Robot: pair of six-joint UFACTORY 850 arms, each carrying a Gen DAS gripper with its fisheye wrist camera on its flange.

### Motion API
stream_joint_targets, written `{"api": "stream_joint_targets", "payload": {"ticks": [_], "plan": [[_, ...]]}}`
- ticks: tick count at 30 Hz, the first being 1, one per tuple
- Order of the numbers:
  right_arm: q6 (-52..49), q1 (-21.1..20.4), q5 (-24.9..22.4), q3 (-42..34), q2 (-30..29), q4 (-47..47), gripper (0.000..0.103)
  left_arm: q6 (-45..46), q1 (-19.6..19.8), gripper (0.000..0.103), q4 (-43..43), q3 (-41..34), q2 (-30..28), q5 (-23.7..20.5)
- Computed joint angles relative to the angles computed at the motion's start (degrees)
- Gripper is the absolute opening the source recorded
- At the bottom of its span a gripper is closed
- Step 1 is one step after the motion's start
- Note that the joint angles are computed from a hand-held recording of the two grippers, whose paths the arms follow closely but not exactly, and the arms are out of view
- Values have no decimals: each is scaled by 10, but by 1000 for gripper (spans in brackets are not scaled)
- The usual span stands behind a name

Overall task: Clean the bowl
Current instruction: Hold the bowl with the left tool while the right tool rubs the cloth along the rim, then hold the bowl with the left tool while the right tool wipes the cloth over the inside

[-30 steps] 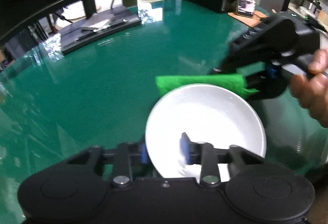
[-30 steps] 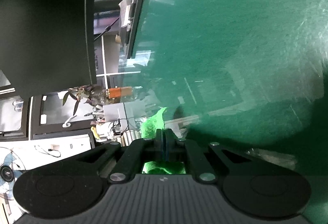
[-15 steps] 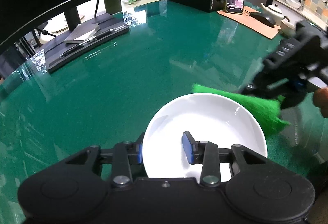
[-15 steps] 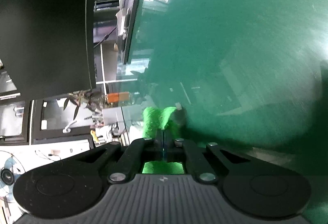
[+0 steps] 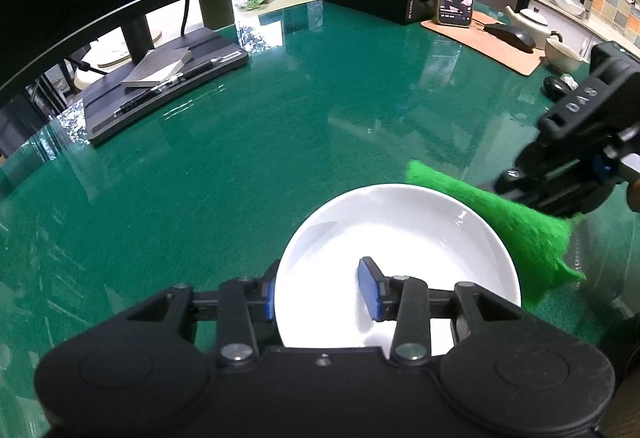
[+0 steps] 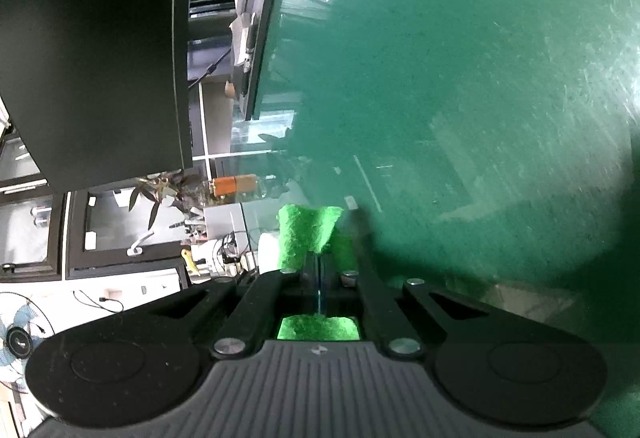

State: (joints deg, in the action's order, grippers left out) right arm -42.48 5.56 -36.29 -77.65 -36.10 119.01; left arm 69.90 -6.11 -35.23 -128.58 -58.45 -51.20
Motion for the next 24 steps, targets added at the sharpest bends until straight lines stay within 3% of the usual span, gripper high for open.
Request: {"api": "stream_joint_targets", "payload": {"ticks": [7,16,24], "plan": [[-8,5,10,-62,-45,-2,2,-2,-2,40,8,2,2,3],[-11,-2,-21,32,15,21,2,12,-4,43,4,2,1,0],[-17,2,-5,-49,-43,17,3,6,-6,43,12,6,5,1]]}}
